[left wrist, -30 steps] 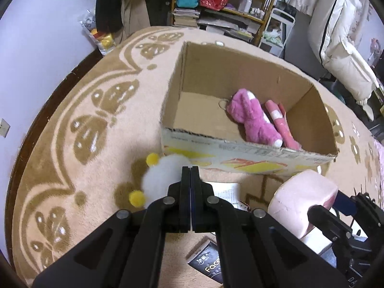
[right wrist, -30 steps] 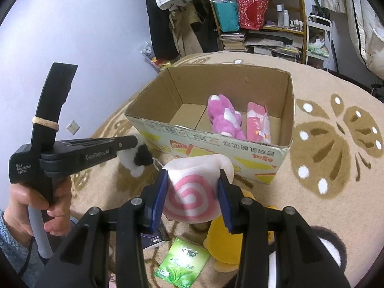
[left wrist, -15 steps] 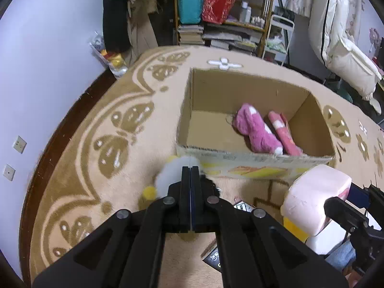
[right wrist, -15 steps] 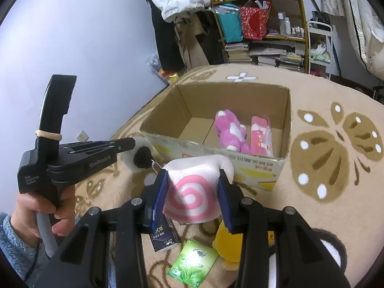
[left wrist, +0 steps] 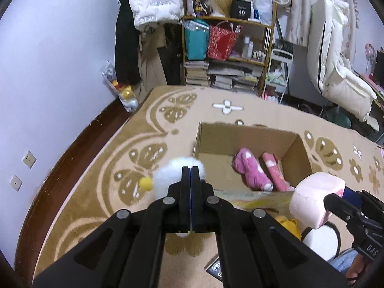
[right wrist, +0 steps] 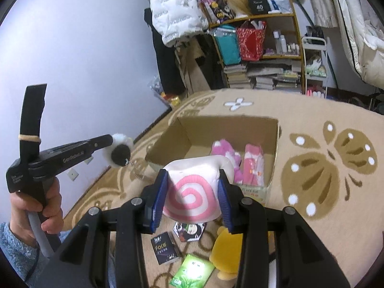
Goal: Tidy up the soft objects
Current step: 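Lift the swirl cushion and pompom and carry them over the cardboard box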
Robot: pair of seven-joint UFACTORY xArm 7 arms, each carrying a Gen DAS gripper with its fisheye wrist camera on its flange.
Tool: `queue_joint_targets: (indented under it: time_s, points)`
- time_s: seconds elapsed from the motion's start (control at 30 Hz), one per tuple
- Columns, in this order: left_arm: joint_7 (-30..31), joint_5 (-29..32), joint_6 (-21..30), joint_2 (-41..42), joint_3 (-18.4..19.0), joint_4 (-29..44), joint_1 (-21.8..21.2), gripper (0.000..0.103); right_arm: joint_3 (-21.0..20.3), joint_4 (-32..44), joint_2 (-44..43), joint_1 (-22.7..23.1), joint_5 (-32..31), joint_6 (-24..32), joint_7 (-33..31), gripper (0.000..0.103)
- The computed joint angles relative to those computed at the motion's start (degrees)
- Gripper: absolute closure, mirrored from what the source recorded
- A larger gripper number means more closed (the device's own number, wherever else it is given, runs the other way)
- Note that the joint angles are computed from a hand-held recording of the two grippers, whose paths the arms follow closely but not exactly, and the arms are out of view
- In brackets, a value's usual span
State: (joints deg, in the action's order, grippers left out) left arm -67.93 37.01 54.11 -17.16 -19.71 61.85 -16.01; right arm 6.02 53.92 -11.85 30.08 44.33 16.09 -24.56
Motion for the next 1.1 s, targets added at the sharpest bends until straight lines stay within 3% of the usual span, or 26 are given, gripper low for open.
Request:
queue_joint_targets:
  time_s: [0.4,0.6,0.8,1.1]
  points:
    - [-0.9,6.5,-0.2,2.0,-0.7,5.4,1.1,0.103,-0.9,2.9,1.7,0.1,3.1,-3.3,-2.6,0.061]
    - [-0.4,8.1,-2.0,5.5,0.7,7.6,0.3,0.103,-0.4,5.3,3.9,-0.3,4.7,-4.9,-4.3,0.061]
    - [-1.4,10.5,-3.2,8.9,2.0,8.8,-1.2,0.103,1.5,7.0,6.9,-2.1,3.5,-6.4,-2.0,0.061]
    - [-6.7,14.2,-5.3,10.6,4.7,8.2,-2.3,0.103,3.7,9.8,11.1,-4.0,10.4,-9.2,-7.4,0.061]
